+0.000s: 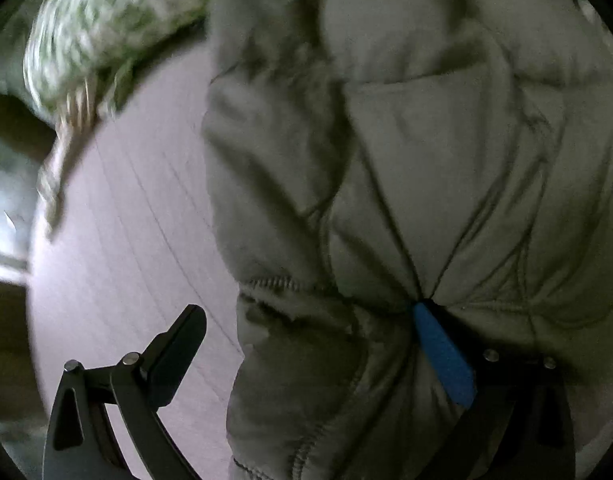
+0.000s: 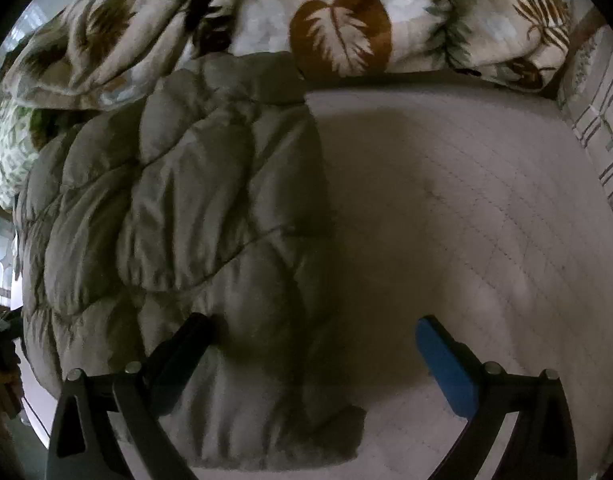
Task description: Fold large clothes
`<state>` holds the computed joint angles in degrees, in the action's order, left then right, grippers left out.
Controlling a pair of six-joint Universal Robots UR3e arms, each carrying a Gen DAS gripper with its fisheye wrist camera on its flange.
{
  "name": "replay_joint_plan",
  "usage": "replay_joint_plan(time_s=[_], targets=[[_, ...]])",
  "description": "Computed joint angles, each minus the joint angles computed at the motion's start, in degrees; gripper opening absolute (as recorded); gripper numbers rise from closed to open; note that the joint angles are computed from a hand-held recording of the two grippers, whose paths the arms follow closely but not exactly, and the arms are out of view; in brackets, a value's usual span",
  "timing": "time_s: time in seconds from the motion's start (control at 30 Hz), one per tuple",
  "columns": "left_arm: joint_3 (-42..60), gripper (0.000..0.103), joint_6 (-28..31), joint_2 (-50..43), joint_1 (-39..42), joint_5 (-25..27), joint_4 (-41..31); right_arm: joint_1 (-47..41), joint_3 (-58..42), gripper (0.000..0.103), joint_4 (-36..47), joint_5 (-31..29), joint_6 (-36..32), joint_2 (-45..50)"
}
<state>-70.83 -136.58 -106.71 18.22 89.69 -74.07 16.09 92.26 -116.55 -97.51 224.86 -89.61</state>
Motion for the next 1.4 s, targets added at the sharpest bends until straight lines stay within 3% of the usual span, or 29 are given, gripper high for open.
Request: replay_joint_plan(time_s=[0.1,0.2,0.33,0.6,0.73,0.9,0.93,1.0,1.03,1.1,1.17,1.27,1.3,1.37,1.4], targets=[[0.85,0.103,-0.82,-0.85,-1.26,1.51,-0.05,-2.18,0.83,0.103,-0.80,2.28,-1.98,0.33],[6.77,0.103,-0.62,-3.77,1.54,-2.54,-7.70,-3.58,-0.20,0.103,0.03,4.35,-4.01,1.81],[7.35,0.103,0.43,-4.03,2.90,-4.54,-9.28,-5.73,-1.91,0.103,0.31,7.76,-6.99,5.17],[12.80,0.103,0.96,-7.78,0.41,-3.32,-11.00,-14.27,4.26,0.103,-6.56,22.48,-12.51,8.97],[18.73,0.103,-0.29,-12.64,-0.86,-3.54,-12.38,-13.98,-0.40,0.103,-3.20,21.46,-14.63,11.95],[22.16,0.103,0.98,-14.98,2.08,-8.05,-16.71,-13.00,0.05,0.102,-6.23,19.92,-13.36,11.89],[24.18,0.103,0.86,-16.14,2.88,-9.23,-18.80,-13.00,1.49,0.098,-7.88,20.29,-13.13,10.94],[25.16,0.103,1.06,-16.82,3.78,-10.62,-19.88,-13.51,4.82,0.079,-11.82,22.69,-13.49,8.76],[25.11,0.103,1.17,-16.79,3.88,-10.76,-19.77,-14.57,7.61,0.058,-14.37,25.96,-13.30,6.73],[25.84,0.102,1.35,-17.03,4.22,-10.90,-20.65,-13.69,7.64,0.057,-15.28,24.69,-13.07,6.56],[26.31,0.086,2.62,-16.47,5.22,-12.85,-23.41,-14.09,9.37,0.049,-17.10,25.56,-12.83,5.46],[18.30,0.066,4.55,-10.94,4.66,-13.00,-18.23,-11.79,11.09,0.039,-20.22,23.48,-11.23,4.00],[17.26,0.062,4.73,-9.97,4.44,-13.06,-17.64,-11.69,12.82,0.037,-21.15,23.07,-10.99,2.30],[16.30,0.044,5.86,-8.19,4.31,-13.48,-17.35,-10.73,16.65,0.032,-24.40,21.87,-8.73,-1.08],[17.02,0.041,6.16,-7.79,4.45,-13.85,-17.96,-10.30,17.41,0.031,-25.38,21.31,-7.95,-1.97]])
